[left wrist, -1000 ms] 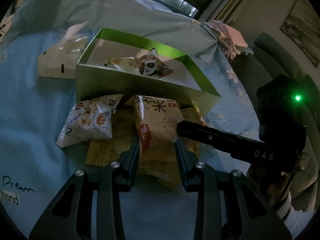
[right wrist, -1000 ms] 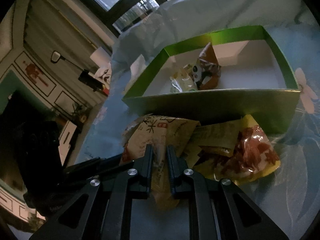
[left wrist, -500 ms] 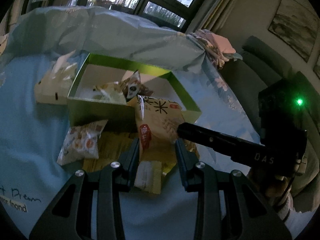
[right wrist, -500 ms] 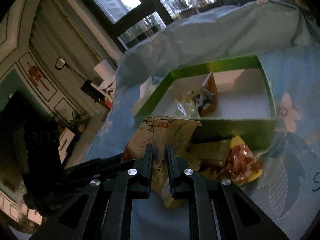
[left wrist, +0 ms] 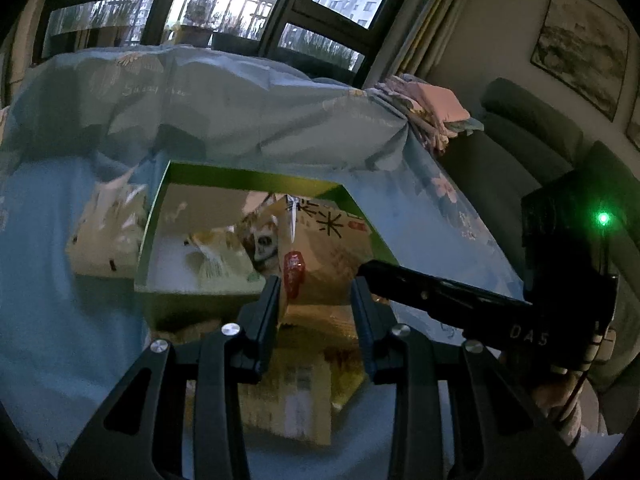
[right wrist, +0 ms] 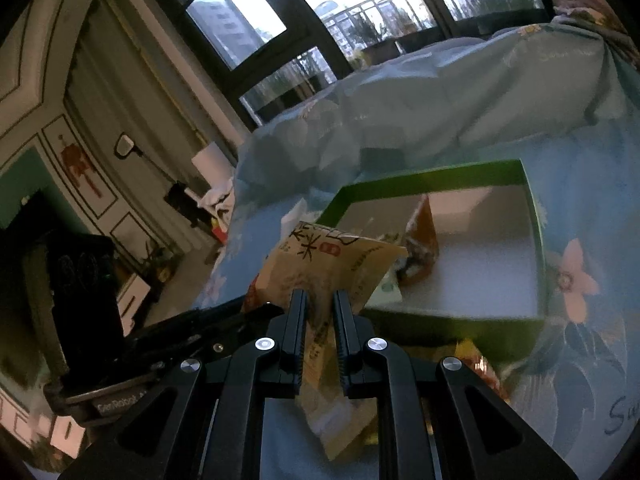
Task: Organize snacks
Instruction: 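Carry the snowflake packet into the green box and lower it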
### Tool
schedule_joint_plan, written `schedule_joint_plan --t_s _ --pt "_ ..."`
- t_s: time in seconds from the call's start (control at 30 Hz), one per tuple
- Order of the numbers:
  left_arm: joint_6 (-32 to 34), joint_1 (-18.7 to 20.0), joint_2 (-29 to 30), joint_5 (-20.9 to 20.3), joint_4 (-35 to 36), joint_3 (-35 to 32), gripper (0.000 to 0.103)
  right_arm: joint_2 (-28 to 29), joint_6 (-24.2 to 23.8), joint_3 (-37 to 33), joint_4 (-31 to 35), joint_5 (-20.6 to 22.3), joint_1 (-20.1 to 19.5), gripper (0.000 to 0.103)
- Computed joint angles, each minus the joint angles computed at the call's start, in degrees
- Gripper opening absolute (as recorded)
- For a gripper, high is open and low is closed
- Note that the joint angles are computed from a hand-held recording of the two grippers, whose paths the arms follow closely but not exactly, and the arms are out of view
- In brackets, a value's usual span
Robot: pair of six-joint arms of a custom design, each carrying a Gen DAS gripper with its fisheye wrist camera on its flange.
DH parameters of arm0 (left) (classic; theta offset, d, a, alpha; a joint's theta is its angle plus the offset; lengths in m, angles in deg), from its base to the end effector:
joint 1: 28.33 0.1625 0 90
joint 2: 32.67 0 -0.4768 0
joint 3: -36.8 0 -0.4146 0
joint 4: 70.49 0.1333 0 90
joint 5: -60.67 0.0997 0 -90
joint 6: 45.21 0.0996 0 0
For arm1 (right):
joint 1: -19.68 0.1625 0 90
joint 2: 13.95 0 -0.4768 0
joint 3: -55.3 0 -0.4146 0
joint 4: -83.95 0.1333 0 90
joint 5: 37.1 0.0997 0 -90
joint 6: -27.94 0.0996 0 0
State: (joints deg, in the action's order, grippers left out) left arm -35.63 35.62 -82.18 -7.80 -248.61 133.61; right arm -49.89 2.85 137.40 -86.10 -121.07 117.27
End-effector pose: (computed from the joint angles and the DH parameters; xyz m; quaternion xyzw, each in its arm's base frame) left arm -0.1666 -0.7275 0.2155 0.2197 0.8965 -0.3641 0.1242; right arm 0.2496 -0.7851 0.1167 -0.2835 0.9124 -0.2953 0.0055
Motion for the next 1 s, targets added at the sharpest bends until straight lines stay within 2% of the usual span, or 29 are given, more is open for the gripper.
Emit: schedule_joint_plan --t_s 0.27,0.57,1.0 --pt "2.0 1.2 2.0 -0.6 2.3 -6.1 0.034 2.7 0.0 -5.7 2.1 0.0 0.7 0.015" --pt "1.2 2.9 4.5 -0.7 6.3 -11.5 0.034 6.4 0.3 -12.6 5.8 -1.5 0.9 0.015" --pt "-2.2 5.0 6.5 0.2 11.0 -15.1 0.034 11.3 0.9 -20.6 12.2 -3.9 0.8 0.015"
